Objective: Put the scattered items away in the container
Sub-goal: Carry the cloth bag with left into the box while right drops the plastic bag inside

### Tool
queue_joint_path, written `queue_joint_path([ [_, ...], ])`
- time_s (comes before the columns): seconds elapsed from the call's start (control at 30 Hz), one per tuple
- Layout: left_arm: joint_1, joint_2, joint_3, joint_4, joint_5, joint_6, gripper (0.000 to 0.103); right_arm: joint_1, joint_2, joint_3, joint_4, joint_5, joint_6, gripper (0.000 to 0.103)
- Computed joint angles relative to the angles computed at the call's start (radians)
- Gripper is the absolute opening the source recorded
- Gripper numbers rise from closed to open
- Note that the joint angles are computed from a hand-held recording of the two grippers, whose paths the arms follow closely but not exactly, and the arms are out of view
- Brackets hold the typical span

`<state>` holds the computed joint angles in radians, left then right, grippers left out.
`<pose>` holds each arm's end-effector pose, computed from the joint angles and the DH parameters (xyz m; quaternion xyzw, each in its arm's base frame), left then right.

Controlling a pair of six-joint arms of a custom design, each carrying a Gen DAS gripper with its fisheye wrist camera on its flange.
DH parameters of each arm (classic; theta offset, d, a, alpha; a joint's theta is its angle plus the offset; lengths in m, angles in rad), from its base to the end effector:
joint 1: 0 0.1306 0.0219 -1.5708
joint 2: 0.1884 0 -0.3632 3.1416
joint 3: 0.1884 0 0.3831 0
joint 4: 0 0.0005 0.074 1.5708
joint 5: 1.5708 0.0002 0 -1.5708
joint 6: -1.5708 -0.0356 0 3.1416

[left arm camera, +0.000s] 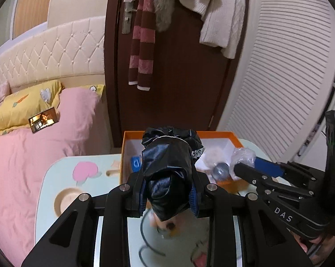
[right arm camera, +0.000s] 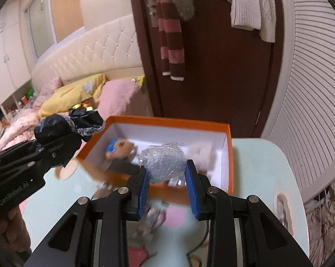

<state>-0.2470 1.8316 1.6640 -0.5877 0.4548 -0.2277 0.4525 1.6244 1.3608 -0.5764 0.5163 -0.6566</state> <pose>0.6112 -0.1708 0.3211 0.2972 0.8483 -0.2107 0.3843 0.5014 0.2236 0.3051 0.1827 0.8890 -0.0208 0.4193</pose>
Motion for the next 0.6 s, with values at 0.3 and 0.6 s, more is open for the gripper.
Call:
queue_joint_path([
  [0.3, -0.039, 0.158, 0.186, -0.109, -0.074, 0.039, 0.041, -0.081, 0.107, 0.105, -0.017, -0.051, 0.026, 0.042],
  [0.6, 0.009, 0.068, 0.041, -0.015, 0.004, 0.058, 0.075, -0.087, 0.036, 0.016, 0.042, -0.021, -0.037, 0.065],
])
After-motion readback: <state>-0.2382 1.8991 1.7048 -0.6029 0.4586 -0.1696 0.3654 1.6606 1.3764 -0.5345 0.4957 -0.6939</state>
